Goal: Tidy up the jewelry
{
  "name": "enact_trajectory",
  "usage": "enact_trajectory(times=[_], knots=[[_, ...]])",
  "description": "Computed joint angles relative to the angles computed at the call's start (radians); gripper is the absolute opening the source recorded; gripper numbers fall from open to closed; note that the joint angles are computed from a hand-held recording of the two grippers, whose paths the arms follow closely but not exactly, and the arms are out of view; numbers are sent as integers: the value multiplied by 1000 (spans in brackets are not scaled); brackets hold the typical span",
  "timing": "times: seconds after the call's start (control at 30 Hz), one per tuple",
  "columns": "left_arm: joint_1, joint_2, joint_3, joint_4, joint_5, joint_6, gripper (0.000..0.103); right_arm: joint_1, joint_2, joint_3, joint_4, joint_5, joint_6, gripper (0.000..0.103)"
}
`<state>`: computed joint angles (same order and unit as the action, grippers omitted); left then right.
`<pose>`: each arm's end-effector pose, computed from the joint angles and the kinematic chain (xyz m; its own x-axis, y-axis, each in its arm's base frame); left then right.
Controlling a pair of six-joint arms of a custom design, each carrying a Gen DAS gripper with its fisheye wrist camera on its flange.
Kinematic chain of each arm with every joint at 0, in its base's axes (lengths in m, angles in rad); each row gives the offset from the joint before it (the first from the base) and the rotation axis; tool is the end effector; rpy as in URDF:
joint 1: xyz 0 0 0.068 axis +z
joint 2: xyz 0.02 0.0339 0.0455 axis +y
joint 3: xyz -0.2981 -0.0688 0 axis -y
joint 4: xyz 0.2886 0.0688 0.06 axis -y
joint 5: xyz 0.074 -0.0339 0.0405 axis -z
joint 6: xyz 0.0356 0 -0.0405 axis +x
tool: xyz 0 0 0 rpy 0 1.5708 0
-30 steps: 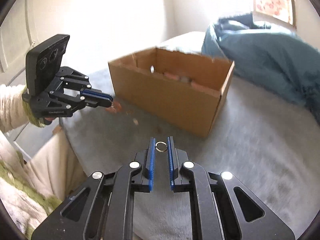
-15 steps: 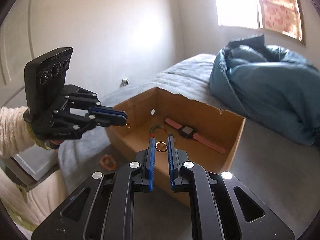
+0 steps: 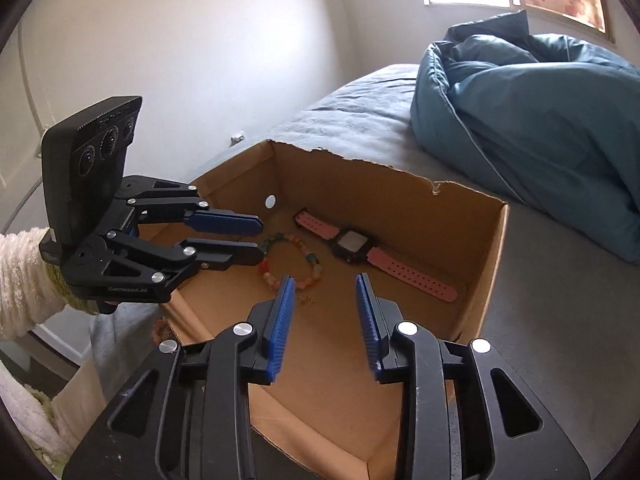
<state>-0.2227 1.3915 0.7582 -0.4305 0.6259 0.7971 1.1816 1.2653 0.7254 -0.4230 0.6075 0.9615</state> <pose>0.2733 -0.0833 0.1945 -0.2693 0.6554 -0.7056 0.9288 0.3703 -0.0105 0.1204 0.2400 0.2162 -0.6998 0.0682 -0.7111 -0.1085 0.9737 0.2002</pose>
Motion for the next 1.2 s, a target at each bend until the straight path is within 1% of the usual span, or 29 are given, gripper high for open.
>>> enact_trajectory(times=[0.03,0.17,0.27,0.33,0.4,0.47,0.5,0.53,0.57,0.6,0.63,0.73,0.8,0.9,0.97,1.0,1.1,1.13,1.2], knots=[[5,-7,-2,-2,2,-5,30,7,-6,1,-9,10,12,31],[49,-64,-9,-46,33,6,31,61,-29,22,-86,76,70,34],[127,-141,-12,-128,85,53,33,147,-34,61,-182,159,160,37],[184,-178,-10,-186,121,97,33,225,-22,97,-264,224,251,38],[273,-230,-9,-278,171,181,34,306,10,144,-367,280,373,39],[364,-256,5,-387,218,278,34,362,44,183,-443,310,462,39],[397,-265,9,-426,233,315,34,402,71,210,-490,329,529,39],[456,-271,19,-501,259,389,34,423,76,217,-493,332,545,39],[490,-271,25,-548,272,436,34,446,98,235,-521,341,588,39],[541,-268,32,-615,286,508,34,473,128,257,-550,350,637,39],[590,-263,37,-679,293,581,34,485,143,269,-561,353,658,39],[706,-243,35,-814,292,755,34,523,206,305,-578,357,723,39],[769,-237,20,-872,278,854,34,536,244,317,-564,349,745,39],[836,-238,-26,-902,240,960,34,545,292,324,-526,326,757,39],[862,-244,-64,-893,214,1006,34,539,313,318,-485,305,745,39],[866,-258,-92,-869,202,1016,34,528,322,308,-450,285,723,39],[846,-286,-162,-778,175,1011,34,499,344,287,-372,244,668,38],[838,-287,-178,-751,170,1007,34,481,347,270,-326,225,634,37],[797,-304,-221,-665,158,960,34,455,359,252,-273,201,589,35]])
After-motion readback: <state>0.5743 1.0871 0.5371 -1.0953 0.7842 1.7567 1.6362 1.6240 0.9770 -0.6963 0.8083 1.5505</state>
